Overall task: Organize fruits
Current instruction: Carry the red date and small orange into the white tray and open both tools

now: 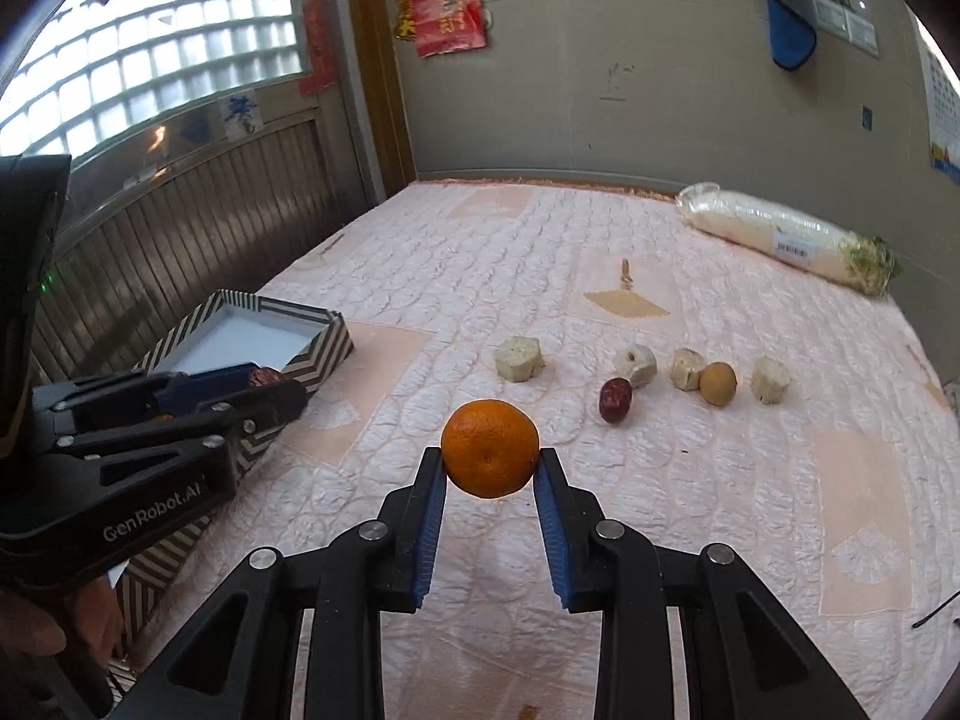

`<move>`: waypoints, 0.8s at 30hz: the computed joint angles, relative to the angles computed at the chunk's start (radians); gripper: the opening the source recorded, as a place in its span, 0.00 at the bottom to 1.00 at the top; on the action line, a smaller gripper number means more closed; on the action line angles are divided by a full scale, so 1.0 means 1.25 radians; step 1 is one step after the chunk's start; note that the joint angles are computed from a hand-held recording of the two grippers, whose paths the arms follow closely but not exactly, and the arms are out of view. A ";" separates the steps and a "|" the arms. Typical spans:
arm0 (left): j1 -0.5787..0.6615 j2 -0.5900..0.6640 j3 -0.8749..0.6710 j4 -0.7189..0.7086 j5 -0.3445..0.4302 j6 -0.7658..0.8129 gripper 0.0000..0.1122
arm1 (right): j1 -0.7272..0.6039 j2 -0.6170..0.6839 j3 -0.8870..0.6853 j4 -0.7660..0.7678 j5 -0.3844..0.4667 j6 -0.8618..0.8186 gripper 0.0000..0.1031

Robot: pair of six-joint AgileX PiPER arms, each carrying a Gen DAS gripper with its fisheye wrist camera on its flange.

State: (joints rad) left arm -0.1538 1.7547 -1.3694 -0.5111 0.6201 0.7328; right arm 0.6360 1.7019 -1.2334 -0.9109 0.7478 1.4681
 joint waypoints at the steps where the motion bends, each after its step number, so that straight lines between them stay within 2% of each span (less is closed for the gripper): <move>1: 0.007 -0.003 0.002 -0.006 0.001 0.007 0.26 | 0.003 0.004 -0.006 0.002 0.002 -0.003 0.28; 13: 0.094 -0.047 0.062 -0.085 -0.058 0.108 0.26 | 0.069 0.068 -0.118 0.020 0.048 -0.051 0.28; 24: 0.195 -0.033 0.058 -0.143 -0.043 0.171 0.26 | 0.099 0.167 -0.271 0.072 0.063 -0.154 0.28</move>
